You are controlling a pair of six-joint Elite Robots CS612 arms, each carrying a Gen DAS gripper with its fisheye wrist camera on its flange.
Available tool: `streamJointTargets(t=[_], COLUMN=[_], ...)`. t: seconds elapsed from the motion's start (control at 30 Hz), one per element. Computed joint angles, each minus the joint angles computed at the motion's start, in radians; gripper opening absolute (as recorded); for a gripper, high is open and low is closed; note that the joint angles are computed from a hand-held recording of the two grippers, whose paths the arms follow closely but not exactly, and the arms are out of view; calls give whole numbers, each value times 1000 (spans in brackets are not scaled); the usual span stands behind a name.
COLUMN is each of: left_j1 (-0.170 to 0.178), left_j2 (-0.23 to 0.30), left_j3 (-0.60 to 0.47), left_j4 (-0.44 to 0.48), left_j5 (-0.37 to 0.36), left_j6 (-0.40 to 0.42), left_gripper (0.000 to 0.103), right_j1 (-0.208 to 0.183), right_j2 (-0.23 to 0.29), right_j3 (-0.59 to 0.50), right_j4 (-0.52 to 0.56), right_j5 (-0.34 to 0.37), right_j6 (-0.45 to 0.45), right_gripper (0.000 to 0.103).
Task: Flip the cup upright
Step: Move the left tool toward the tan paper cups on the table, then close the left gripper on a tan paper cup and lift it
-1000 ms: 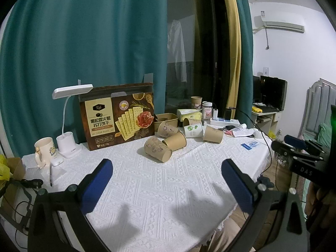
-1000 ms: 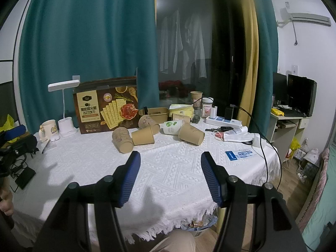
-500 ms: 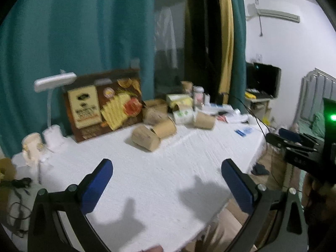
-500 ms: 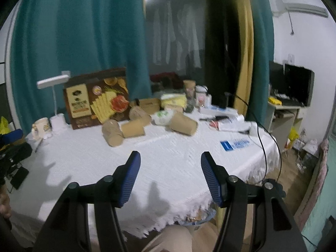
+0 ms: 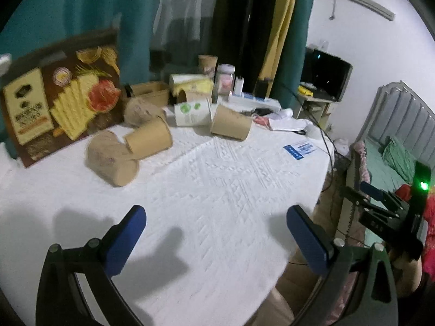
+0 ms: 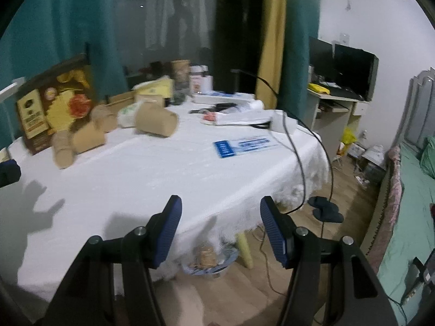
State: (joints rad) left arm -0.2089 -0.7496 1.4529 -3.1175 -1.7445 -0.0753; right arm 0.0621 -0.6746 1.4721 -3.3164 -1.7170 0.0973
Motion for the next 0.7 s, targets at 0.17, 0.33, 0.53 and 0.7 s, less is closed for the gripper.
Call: streamJointTargets(t=[0.17,0.33,0.53,0.7], left_j1=[-6,-12,-26,-34], left_j2=[88,184,310,413], left_j3=[-187,-388,-626,-818], left_j4=[182,352,479,545], left_j5=[-50,-120,-126,-86], left_j6=[-109,-200,-319,-448], left_gripper=[103,103,99,92], right_j1=[-28,-50,-66,-78], right_j2=[46,82,119,148], right_j3=[-94,-175,-257,-308], right_j4=[38,64,124,166], right_j5=[10,35,69,95], right_j6=[6,42,40,63], right_gripper=[57,57,57,57])
